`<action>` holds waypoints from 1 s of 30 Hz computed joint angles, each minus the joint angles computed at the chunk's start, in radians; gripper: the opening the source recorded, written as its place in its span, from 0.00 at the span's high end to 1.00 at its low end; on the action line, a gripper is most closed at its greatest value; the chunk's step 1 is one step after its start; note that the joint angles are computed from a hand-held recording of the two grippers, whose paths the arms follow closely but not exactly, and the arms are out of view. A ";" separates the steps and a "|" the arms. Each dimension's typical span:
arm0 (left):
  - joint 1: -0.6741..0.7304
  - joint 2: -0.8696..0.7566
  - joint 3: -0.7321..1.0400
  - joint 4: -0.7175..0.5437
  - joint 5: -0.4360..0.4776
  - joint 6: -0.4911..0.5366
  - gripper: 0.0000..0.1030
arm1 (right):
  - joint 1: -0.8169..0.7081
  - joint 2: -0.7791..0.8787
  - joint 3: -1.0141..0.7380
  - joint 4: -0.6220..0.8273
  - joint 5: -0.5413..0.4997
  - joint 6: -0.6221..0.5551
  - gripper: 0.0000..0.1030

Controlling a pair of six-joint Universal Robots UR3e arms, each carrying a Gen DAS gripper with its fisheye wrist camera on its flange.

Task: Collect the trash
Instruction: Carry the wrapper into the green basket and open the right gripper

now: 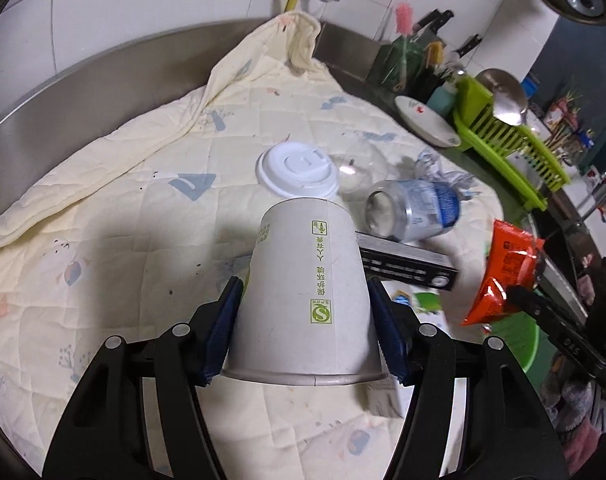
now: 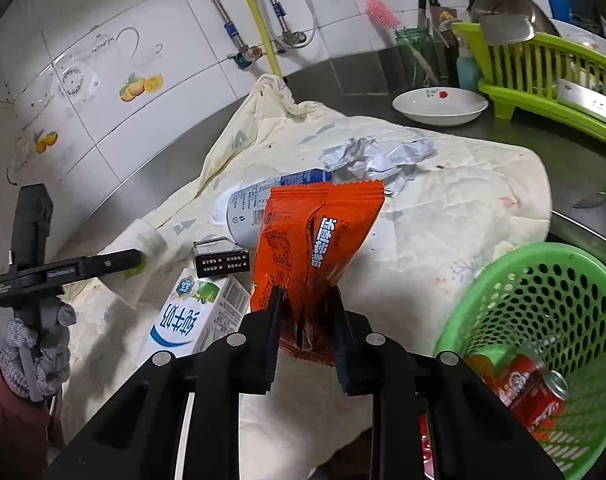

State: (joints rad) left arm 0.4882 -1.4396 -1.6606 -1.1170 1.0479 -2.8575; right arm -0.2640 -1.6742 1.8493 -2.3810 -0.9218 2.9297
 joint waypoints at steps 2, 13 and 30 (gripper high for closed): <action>-0.002 0.034 -0.007 -0.014 -0.003 0.011 0.40 | -0.025 -0.039 0.022 0.020 0.001 -0.013 0.78; -0.109 0.116 0.024 -0.027 -0.030 -0.021 0.40 | -0.240 -0.239 0.095 0.205 0.018 -0.148 0.78; -0.456 -0.074 0.164 0.102 0.080 -0.196 0.40 | -0.564 -0.284 0.199 0.264 -0.076 -0.366 0.74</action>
